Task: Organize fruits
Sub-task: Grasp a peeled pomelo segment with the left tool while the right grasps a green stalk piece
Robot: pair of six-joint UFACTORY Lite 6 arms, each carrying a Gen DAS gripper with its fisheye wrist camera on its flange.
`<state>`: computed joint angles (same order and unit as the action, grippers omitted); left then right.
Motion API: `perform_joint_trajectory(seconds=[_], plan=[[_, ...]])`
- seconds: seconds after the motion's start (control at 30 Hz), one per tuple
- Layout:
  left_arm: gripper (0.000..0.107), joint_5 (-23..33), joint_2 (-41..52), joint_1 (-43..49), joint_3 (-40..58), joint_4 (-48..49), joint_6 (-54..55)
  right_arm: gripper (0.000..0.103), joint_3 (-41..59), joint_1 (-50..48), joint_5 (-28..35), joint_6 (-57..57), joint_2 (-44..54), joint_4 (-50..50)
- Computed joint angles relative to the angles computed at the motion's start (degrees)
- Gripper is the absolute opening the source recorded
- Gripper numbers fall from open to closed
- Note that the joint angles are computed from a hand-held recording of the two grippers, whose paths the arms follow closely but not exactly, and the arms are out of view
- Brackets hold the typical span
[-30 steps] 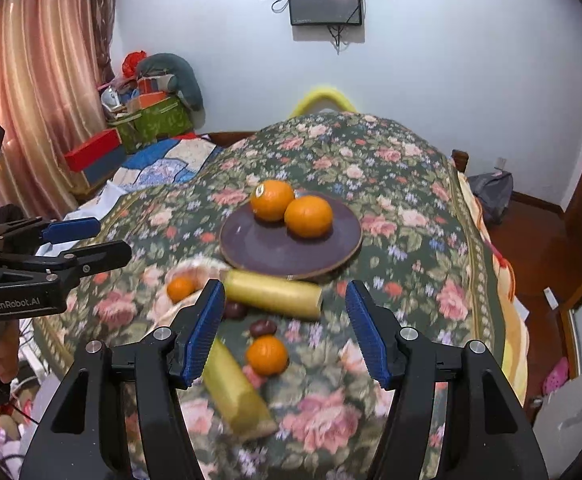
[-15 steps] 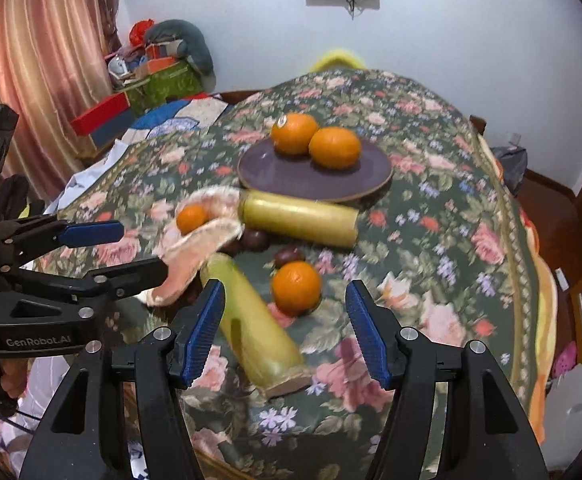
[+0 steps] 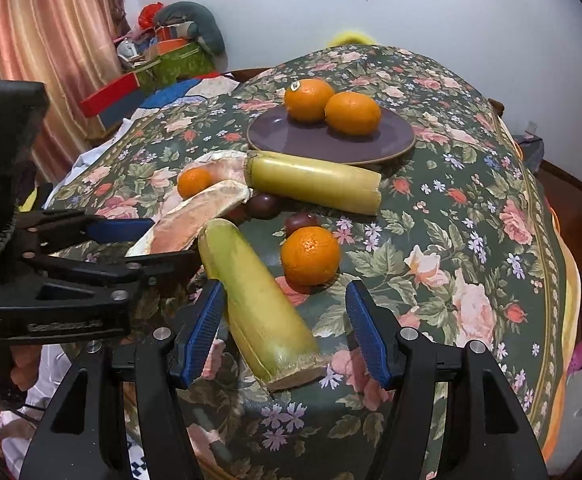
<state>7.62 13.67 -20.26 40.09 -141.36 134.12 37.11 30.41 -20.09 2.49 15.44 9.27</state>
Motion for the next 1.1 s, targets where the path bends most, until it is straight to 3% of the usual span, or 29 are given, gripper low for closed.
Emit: perform_joint_trajectory(seconds=[0.17, 0.27, 0.47, 0.63, 0.73, 0.8, 0.93, 1.1], plan=[[0.058, 0.68, -0.10, -0.42, -0.73, -8.24, 7.98, 0.057, 0.88, -1.09, 0.19, 8.57, 1.74, -9.75], [0.057, 1.04, -0.72, -0.11, -1.55, -8.77, 8.70, 0.048, 1.30, -0.49, 0.25, 9.43, 2.68, -11.42], [0.055, 0.91, -3.98, 0.46, -4.54, -10.09, 10.29, 0.046, -0.44, -0.28, -0.84, 6.66, 1.46, -7.58], [0.055, 1.13, -7.35, 1.64, -7.94, -1.41, 2.38, 0.045, -2.37, 0.73, -0.97, -2.03, -0.36, 4.54], [0.055, 0.38, -9.13, 0.96, -9.37, -0.95, 2.12, 0.043, -2.42, 1.62, 0.82, -5.90, -1.34, 8.08], [0.055, -0.36, -9.30, 0.39, -9.44, -3.82, 5.00, 0.045, -2.00, 0.88, 2.49, -2.98, -1.94, 3.64], [0.057, -0.42, -6.65, 1.01, -6.87, 2.65, -1.47, 0.045, 1.08, -1.46, 5.11, 7.98, -0.39, -10.65], [0.057, -0.32, -1.79, 1.62, -2.51, 1.58, -0.45, 0.045, 5.42, -1.50, 6.07, 8.49, 4.75, -12.54]])
